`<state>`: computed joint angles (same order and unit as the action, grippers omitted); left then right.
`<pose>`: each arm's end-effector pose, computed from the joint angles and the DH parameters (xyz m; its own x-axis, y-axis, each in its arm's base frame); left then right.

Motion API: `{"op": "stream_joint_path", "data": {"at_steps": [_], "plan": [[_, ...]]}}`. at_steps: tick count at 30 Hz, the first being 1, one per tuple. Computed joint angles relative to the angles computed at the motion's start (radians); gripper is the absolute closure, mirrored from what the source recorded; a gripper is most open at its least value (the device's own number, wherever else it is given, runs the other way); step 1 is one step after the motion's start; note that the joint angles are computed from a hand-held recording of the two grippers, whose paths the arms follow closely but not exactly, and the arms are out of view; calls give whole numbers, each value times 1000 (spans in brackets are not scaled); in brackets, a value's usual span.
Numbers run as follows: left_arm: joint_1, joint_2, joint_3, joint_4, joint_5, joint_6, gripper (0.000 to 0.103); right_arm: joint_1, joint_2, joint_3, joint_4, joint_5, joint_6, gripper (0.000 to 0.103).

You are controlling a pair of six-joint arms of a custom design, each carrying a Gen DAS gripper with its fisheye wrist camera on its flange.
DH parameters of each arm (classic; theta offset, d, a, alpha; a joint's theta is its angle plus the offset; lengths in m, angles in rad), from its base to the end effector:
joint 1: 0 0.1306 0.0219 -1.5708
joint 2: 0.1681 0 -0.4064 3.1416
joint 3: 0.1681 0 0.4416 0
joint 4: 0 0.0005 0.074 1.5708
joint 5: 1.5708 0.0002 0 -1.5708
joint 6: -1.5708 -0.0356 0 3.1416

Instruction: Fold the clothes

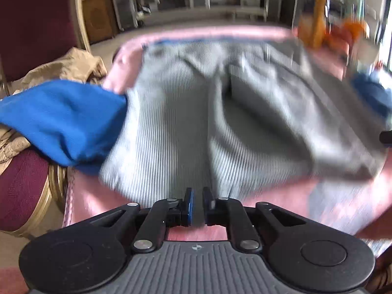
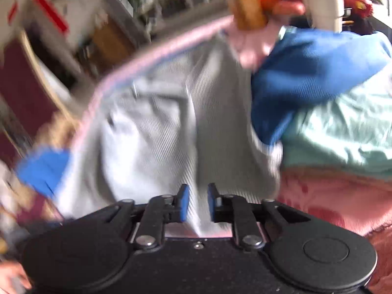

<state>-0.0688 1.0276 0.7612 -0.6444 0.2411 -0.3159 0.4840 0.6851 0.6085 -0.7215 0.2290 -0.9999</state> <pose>0.3640 -0.0341 0.3066 -0.6830 0.3495 -0.6414 0.4471 0.8944 0.0112 0.2436 0.1184 0.3250 -0.6058 0.6073 -0.5140 0.3642 0.7860 0.4995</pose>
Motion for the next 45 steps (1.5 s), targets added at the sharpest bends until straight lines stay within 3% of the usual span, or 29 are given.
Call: {"op": "stream_joint_path", "data": {"at_steps": [1, 3, 6, 9, 15, 18, 20, 23, 26, 29, 32, 38, 41, 45], "plan": [[6, -5, 9, -1, 22, 17, 90, -21, -31, -4, 21, -12, -13, 73], [6, -9, 30, -2, 38, 47, 90, -61, -81, -3, 57, -29, -24, 70], [-19, -21, 56, 2, 31, 85, 84, -111, -117, 28, 67, -6, 18, 66], [-60, -10, 97, -13, 7, 118, 79, -188, -141, 57, 85, -4, 69, 55], [-195, 36, 148, -38, -20, 137, 73, -437, -169, 45, 128, -54, 113, 41], [-268, 64, 141, -21, -66, 135, 71, -601, -162, -11, 198, -138, 58, 40], [-292, 84, 133, -24, -75, 133, 71, -661, -149, -55, 239, -159, 50, 40], [-319, 119, 126, -31, -82, 130, 71, -705, -113, -62, 179, -170, 62, 42], [-339, 150, 138, -27, -102, 132, 71, -744, -148, -79, 224, -170, 82, 43], [-348, 166, 151, -16, -109, 141, 71, -753, -146, -81, 248, -175, 86, 43], [-346, 175, 165, -12, -100, 147, 71, -729, -102, -72, 306, -336, 106, 45], [-287, 212, 216, 13, -115, 145, 66, -514, 111, 65, 386, -416, 243, 44], [-255, 281, 272, 28, -94, 153, 66, -436, 265, 174, 345, -449, 337, 41], [-253, 368, 338, 49, -120, 144, 66, -379, 451, 289, 280, -457, 437, 41]]}}
